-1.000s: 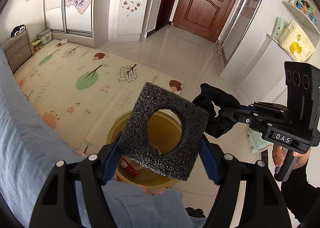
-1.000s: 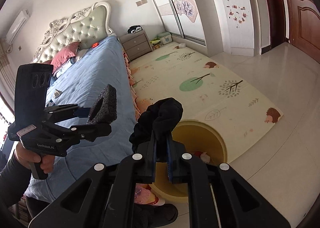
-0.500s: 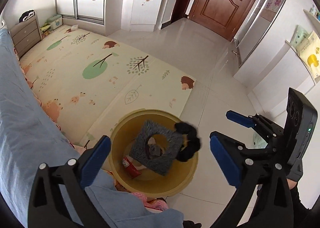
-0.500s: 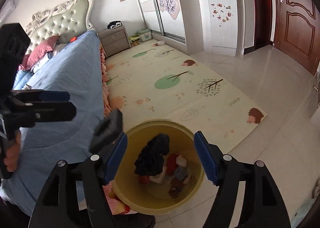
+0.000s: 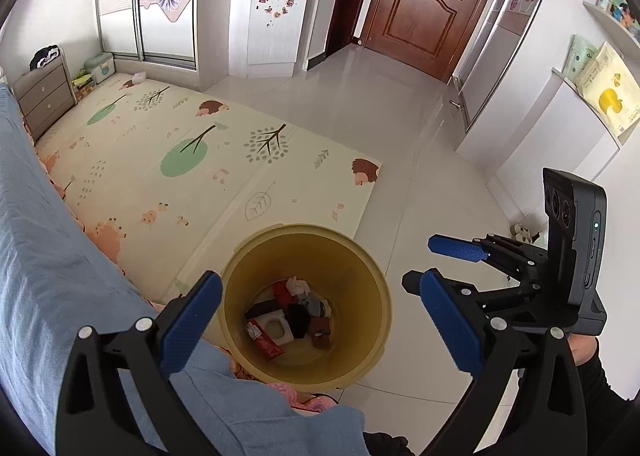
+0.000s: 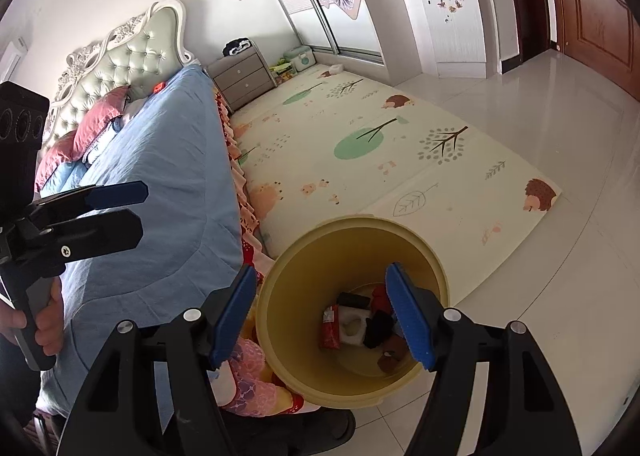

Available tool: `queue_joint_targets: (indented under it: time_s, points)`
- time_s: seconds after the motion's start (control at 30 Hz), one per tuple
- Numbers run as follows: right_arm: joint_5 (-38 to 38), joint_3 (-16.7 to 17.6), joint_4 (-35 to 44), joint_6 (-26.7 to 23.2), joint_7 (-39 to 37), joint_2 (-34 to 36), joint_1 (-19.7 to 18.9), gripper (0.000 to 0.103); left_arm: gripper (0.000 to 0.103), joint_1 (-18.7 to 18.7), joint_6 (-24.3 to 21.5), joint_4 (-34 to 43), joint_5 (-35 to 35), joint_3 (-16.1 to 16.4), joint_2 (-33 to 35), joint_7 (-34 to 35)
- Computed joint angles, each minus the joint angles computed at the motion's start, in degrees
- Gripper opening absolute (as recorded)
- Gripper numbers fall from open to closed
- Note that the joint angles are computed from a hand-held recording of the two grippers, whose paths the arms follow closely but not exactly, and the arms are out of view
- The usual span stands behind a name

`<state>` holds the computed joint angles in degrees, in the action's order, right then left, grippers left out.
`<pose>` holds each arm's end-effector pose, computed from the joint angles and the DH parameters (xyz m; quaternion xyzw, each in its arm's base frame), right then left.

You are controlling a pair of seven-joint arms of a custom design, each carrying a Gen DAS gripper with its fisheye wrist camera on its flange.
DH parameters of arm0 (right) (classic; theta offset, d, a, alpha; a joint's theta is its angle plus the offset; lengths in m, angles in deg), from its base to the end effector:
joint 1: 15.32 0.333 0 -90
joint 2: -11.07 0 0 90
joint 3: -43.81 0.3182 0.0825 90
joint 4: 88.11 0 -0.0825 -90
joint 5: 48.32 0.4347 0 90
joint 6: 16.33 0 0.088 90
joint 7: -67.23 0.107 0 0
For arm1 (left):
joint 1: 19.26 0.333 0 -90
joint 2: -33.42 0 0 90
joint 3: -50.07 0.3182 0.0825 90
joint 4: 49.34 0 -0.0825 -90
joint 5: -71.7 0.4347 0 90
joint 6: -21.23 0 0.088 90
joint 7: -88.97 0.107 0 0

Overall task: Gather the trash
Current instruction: 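Move both tools back over the bed toward the yellow banana milk carton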

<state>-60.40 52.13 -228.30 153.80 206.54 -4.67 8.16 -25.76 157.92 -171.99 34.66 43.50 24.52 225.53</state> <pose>0.4466 0.2966 0.4686 -0.6171 0.6833 -0.1052 0.3757 0.5701 -0.1403 0.4973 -0.4199 0.8512 -0.3110 0.0484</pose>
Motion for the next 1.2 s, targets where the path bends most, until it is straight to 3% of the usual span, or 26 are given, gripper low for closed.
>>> queue_joint_targets:
  time_s: [0.2, 0.37, 0.63, 0.7, 0.8, 0.87, 1.07, 1.2]
  points:
    - [-7.8, 5.4, 1.9, -2.8, 6.6, -2.5, -3.8, 0.066, 0.099, 0.1, 1.6, -4.6, -2.1, 1.8, -6.9, 3.1]
    - [-16.6, 9.9, 5.2, -2.1, 13.4, -2.8, -6.4, 0.068, 0.099, 0.6, 3.3, -9.9, -3.7, 4.8, -14.7, 6.2]
    - [-41.1, 19.9, 16.4, 2.3, 29.3, 2.8, -12.2, 0.079, 0.099, 5.2, 4.2, -18.0, -0.6, 10.8, -26.9, 8.9]
    - [-47.3, 21.5, 20.0, 3.3, 33.3, 5.2, -12.6, 0.087, 0.099, 7.1, 4.8, -19.5, 1.0, 12.1, -29.3, 9.7]
    - [-57.3, 23.3, 25.5, 3.7, 39.4, 8.9, -12.1, 0.095, 0.099, 9.9, 5.8, -21.2, 3.0, 14.1, -31.8, 11.0]
    - [-64.4, 23.9, 29.1, 2.9, 44.3, 11.3, -11.0, 0.095, 0.099, 11.6, 5.5, -21.4, 4.1, 15.5, -32.4, 11.4]
    - [-70.6, 22.8, 37.6, -0.3, 45.4, 18.3, -4.4, 0.095, 0.099, 15.4, 4.2, -21.7, 4.5, 19.8, -33.2, 15.0]
    - [-72.7, 21.8, 41.9, -5.1, 42.7, 22.1, 0.8, 0.095, 0.099, 16.7, 6.7, -23.1, 3.3, 21.7, -34.0, 20.0]
